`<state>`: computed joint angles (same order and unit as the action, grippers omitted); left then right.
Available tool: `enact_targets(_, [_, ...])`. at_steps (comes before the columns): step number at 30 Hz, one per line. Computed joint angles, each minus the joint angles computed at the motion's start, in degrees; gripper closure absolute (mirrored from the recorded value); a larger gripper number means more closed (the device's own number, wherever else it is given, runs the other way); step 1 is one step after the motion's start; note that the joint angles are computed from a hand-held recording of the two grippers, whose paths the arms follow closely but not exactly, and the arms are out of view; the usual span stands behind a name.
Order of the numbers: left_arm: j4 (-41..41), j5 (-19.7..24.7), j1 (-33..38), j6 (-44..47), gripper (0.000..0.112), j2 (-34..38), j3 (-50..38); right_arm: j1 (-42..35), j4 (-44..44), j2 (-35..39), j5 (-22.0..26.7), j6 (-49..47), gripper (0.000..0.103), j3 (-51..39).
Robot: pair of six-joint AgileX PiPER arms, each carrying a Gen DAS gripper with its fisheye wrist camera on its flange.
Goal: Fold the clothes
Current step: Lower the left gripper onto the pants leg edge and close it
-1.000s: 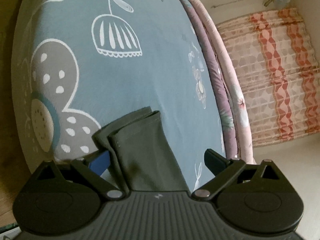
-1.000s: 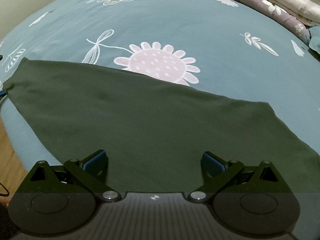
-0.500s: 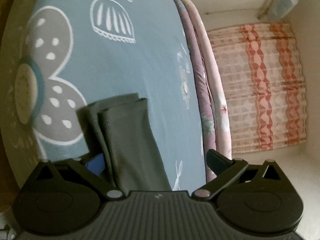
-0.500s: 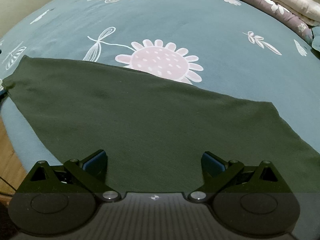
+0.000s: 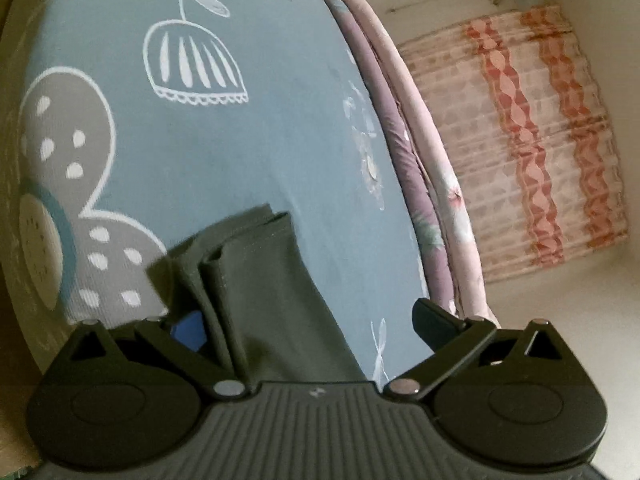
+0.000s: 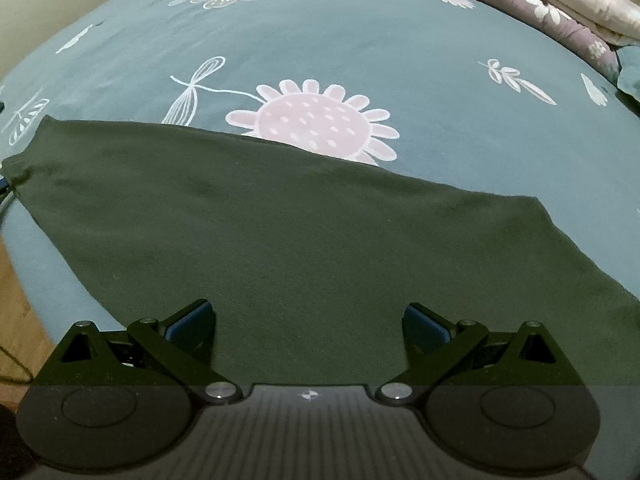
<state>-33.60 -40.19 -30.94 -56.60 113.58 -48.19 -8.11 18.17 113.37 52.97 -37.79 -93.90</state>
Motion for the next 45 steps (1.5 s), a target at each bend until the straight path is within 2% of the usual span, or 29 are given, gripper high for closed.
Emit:
enact_targets(4, [-2.8, 1.1, 0.9, -0.2, 0.011, -0.5, -0.5, 0.3, 0.6, 0.0, 0.3, -0.8, 0.0, -0.2])
enact_targets(8, [-3.2, 4.9, 0.7, 3.0, 0.012, -1.7, -3.2, 0.5, 0.5, -0.1, 0.3, -1.1, 0.0, -0.2])
enact_targets(10, [-6.7, 8.7, 0.7, 9.5, 0.012, -1.6, -6.0, 0.4, 0.3, 0.0, 0.3, -0.5, 0.0, -0.4])
enact_targets(12, [-8.2, 11.6, 1.7, 10.1, 0.012, -0.5, -7.6, 0.4, -0.1, 0.2, 0.2, 0.2, 0.0, -0.6])
enact_targets(14, [-8.1, 11.4, 2.0, 8.2, 0.015, -0.4, -7.3, 0.4, -0.3, 0.2, 0.0, 0.4, 0.0, -0.4])
enact_targets(22, [-16.8, 13.3, 2.0, 20.5, 0.015, -0.1, -10.0, -0.2, 0.0, 1.1, 0.1, 1.2, 0.0, -0.8])
enact_targets(25, [-13.9, 13.5, 2.6, 18.9, 0.015, 0.2, -10.8, 0.1, 0.4, 1.1, 0.1, 0.4, 0.0, -0.9])
enact_targets(27, [-11.3, 11.4, 1.4, 16.8, 0.017, 0.1, -9.3, 0.2, 0.7, 0.8, 0.2, 0.0, 0.0, -0.6])
enact_targets(28, [-12.5, 11.1, 0.6, 18.9, 0.019, 0.0, -9.1, 0.0, 0.9, 0.6, 0.3, -0.1, 0.0, -0.5])
enact_targets(30, [-15.0, 13.2, 0.4, 24.9, 0.025, 0.0, -9.9, -0.3, 1.2, 0.5, 0.4, 0.2, 0.0, -0.3])
enact_targets(33, [-14.0, 14.6, 1.7, 27.3, 0.032, 0.4, -10.9, -0.5, 0.8, 0.7, 0.1, 1.3, 0.0, -0.2])
enact_targets(36, [-14.1, 11.4, 0.9, 28.1, 0.051, 1.0, -9.2, -0.5, 1.5, 0.4, -0.1, 0.8, 0.0, 0.1])
enact_targets(38, [-14.7, 8.9, 0.0, 28.7, 0.074, 1.3, -7.5, -0.5, 2.1, 0.3, 0.1, 0.1, 0.0, 0.3])
enact_targets(39, [-14.1, 8.6, 0.0, 27.3, 0.081, 1.2, -6.7, -0.5, 2.1, 0.3, 0.2, 0.1, 0.0, 0.3])
enact_targets(40, [-13.5, 9.2, 0.4, 26.0, 0.095, 1.0, -6.3, -0.5, 2.1, 0.3, 0.3, 0.0, 0.0, 0.4])
enact_targets(41, [-12.9, 9.9, 0.8, 24.7, 0.102, 0.7, -6.0, -0.5, 2.0, 0.3, 0.2, 0.2, 0.0, 0.3])
enact_targets(43, [-11.4, 11.2, 1.6, 21.9, 0.102, 0.2, -5.2, -0.3, 1.7, 0.5, 0.2, 0.6, 0.0, 0.0])
enact_targets(45, [-14.9, 13.5, 1.8, 26.1, 0.104, -0.5, -6.1, 0.0, 1.7, 0.6, 0.7, 0.5, 0.0, -0.7])
